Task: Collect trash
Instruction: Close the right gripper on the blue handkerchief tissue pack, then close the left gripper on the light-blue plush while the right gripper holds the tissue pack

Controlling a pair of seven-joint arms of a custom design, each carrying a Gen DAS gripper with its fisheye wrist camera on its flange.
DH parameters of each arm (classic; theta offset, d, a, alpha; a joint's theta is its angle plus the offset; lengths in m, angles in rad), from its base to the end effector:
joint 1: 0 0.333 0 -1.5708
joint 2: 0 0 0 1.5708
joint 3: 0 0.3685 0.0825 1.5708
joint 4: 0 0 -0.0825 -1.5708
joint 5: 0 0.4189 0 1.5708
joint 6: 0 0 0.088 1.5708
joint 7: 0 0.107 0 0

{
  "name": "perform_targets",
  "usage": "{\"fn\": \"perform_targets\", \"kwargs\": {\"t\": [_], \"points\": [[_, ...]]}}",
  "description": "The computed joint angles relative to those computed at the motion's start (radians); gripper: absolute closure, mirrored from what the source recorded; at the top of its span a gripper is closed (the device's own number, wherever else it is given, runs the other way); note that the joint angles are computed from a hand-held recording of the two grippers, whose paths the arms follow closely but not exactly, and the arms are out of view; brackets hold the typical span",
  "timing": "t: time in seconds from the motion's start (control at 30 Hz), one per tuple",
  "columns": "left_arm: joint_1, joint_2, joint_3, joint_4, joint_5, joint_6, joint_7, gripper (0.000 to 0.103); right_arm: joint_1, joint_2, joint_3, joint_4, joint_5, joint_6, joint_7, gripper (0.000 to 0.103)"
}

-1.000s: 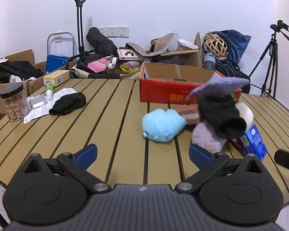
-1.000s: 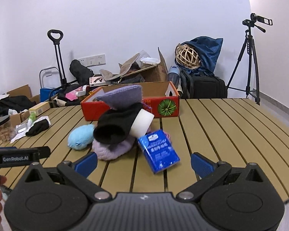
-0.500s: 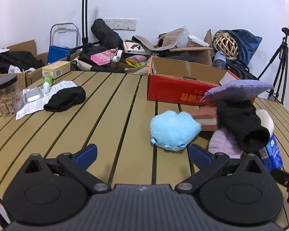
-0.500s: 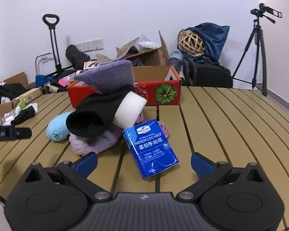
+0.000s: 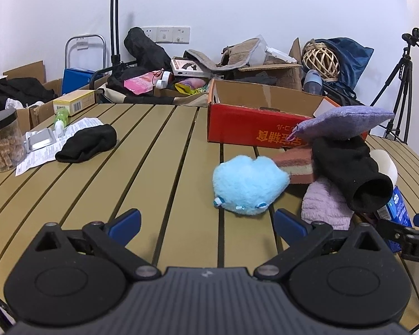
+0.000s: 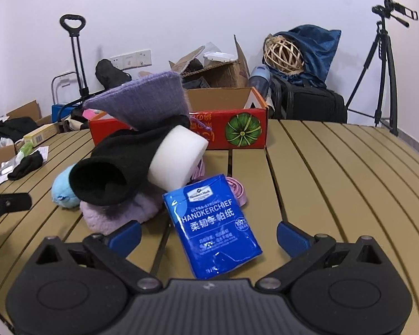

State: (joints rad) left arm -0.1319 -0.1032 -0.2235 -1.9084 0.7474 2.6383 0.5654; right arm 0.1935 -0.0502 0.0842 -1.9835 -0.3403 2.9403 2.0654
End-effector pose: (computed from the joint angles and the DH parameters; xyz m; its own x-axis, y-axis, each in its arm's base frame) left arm 0.5619 -0.2346 0.6755 0.0993 -0.9934 0.0573 -0.5353 -0.1019 -0.8385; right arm 0.5910 0.1923 0.6473 0.1353 -0.9860 -0.0974 -0.5324 0.0106 -0.8464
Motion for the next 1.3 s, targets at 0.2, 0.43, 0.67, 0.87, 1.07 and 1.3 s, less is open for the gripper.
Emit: {"fn": "perform_targets", "kwargs": {"t": [0.2, 0.43, 0.67, 0.87, 1.07, 1.3], "points": [[0.002, -0.010, 0.000, -0.011, 0.001, 0.015, -0.001, 0.000, 0.006, 0.018, -0.007, 0.003, 0.002, 0.014, 0.008, 0.022], [0.004, -0.010, -0.005, -0.012, 0.018, 0.018, -0.004, 0.000, 0.013, 0.011, -0.011, -0.014, 0.013, 0.038, -0.027, 0.043], [-0.001, 0.006, -0.003, 0.002, 0.016, 0.012, 0.014, 0.000, -0.018, -0.007, 0.007, -0.036, -0.091, 0.065, 0.082, 0.046], [-0.008, 0.038, 0.007, 0.039, -0.009, 0.004, 0.047, 0.000, -0.082, -0.042, 0.044, -0.060, -0.254, 0.077, 0.279, 0.046], [-0.024, 0.091, 0.015, 0.102, -0.015, 0.005, 0.092, 0.000, -0.166, -0.080, 0.095, -0.081, -0.439, 0.070, 0.518, 0.046], [-0.057, 0.171, 0.028, 0.190, -0.005, -0.035, 0.126, 0.000, -0.214, -0.101, 0.106, -0.094, -0.531, 0.076, 0.650, 0.046]]}}
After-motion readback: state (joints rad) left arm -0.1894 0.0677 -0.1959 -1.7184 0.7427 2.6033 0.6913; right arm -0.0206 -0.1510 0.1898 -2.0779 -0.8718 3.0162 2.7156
